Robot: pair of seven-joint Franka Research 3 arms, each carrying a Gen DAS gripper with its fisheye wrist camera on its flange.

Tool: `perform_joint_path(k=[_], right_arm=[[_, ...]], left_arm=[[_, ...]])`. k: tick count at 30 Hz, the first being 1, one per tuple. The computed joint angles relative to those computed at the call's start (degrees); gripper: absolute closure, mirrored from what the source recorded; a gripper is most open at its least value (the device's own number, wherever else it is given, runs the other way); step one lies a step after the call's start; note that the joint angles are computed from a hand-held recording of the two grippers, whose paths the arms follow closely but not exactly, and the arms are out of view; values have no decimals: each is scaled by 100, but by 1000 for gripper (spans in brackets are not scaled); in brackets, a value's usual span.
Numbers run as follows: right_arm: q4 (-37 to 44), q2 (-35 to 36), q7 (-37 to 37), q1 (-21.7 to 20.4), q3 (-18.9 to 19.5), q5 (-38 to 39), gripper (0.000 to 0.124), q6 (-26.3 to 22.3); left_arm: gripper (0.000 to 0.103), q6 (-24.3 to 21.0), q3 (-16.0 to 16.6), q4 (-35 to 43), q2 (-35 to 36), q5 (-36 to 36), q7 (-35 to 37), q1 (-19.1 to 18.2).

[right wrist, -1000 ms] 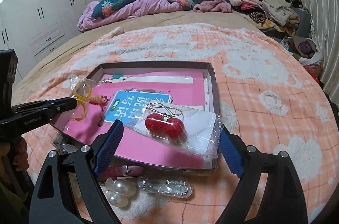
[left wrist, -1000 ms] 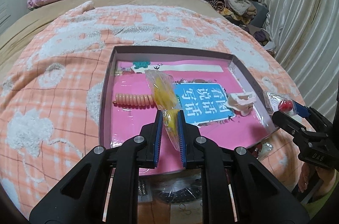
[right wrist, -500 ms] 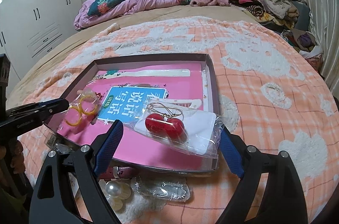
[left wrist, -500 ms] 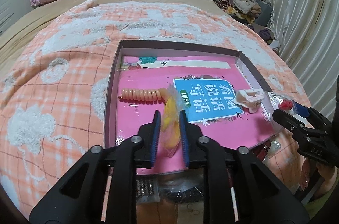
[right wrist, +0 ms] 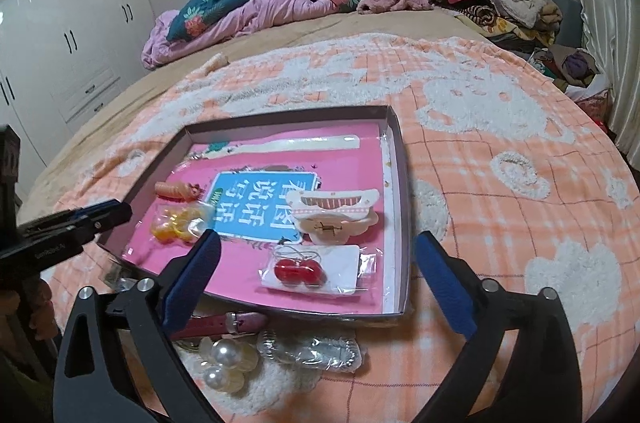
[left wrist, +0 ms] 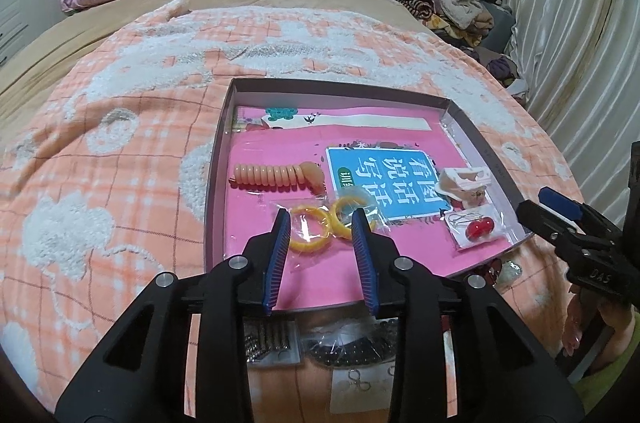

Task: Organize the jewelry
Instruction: 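Carry the bangles and earring packet into the pink box and open both tools, then pull both open tools back from the box toward the remaining jewelry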

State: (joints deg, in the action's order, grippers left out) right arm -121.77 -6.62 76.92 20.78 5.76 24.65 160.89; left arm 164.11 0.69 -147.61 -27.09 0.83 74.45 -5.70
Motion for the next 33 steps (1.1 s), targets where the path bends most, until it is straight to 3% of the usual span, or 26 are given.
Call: perform_joint_path(k=[10,12,18,24,33], right_arm=[[-140,-359,-402,99,-115,620,25,-27],[-159,-432,-445,110,-123,661,25,-35],[-259,-650,-505,147,-138,738,25,10],[-337,-811,-517,177,-161,763,25,52],[-482,-1090,-570,251,-185,775,25,100]], left_arm=[[56,-138,9,-116,-353,13,-89,4],[39,-155,-7,-140,-443,26,-114,11],[17,-210,-131,-230,-762,212,-341,148],[11,-250,-171,-293,-1031,392,-491,211],[10,-352,-188,-386,-1380,574,-616,211]])
